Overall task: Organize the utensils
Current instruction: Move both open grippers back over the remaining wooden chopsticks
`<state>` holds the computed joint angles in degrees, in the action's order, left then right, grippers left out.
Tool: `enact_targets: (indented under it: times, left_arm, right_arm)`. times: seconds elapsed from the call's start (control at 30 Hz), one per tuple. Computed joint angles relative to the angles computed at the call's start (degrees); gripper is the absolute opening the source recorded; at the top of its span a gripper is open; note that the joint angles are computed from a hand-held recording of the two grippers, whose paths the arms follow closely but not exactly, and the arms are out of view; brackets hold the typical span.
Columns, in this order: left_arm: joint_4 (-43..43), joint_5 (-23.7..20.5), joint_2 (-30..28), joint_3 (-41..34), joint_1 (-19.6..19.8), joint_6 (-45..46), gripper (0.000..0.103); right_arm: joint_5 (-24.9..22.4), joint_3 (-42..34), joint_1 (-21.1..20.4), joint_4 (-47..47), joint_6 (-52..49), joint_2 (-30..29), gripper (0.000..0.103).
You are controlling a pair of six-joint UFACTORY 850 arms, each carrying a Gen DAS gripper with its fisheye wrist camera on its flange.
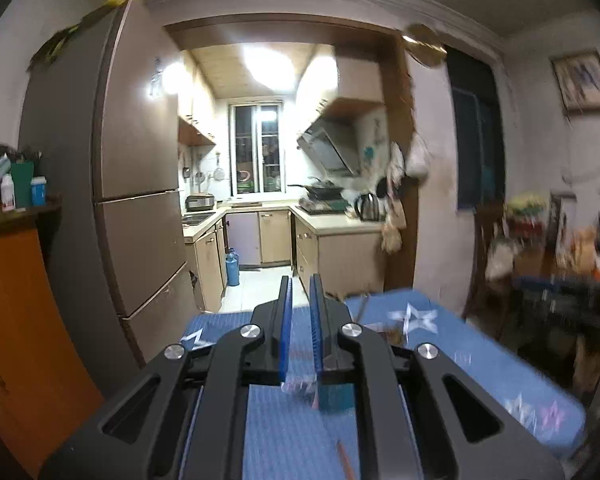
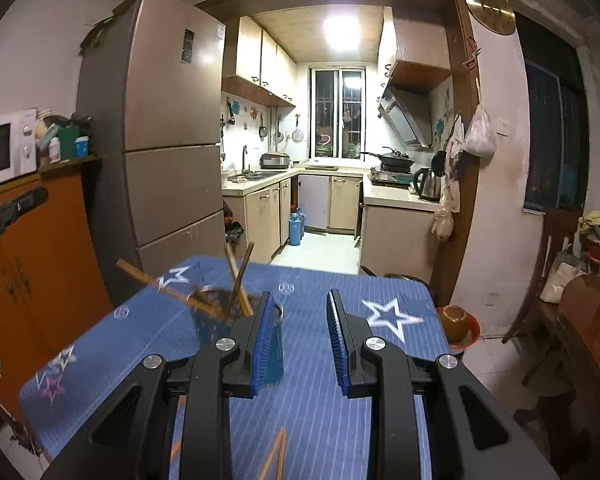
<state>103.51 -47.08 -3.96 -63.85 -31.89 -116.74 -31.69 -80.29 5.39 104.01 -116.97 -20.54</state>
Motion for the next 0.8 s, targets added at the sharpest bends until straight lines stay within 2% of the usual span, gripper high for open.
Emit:
enact_targets:
  times: [0.13,0.3,0.37,0.5,0.67,0.8]
  left_arm:
    - [-3.58,0.30,1.77,5.85,-3.07,1.66,0.008]
    - [-7.92,1.32,2.03,12.09,-5.66,-0.64,0.008]
    - [-9.25,3.75,1.91,14.03,-6.17,-2.84,0.008]
    - [-10.57,7.90,0.04,16.65,-7.55,-7.95,0.008]
    - [-11.17,5.13,-4.80,17.80,-11.45,-10.15,0.008]
    - [-10.97,4.16,-7.44,18.25,-12.93,-12.28,0.008]
  right_arm:
    - [-2.61,10.06,-2.57,4.58,-7.49,5.47,0.029]
    - [-4.94,23.49,-5.47,12.37,-19.31,11.83,0.029]
    - [-5.56,28.62,-6.47,16.17,-24.97,13.81,0.029]
    - [-6.58,35.12,-8.02,17.88,-27.98,15.41,0.029]
    - [-7.81,41.52,-8.56,22.25,-32.75,16.04,0.029]
    - [-7.96,44.73,-7.63,26.42,-38.37,15.07,0.029]
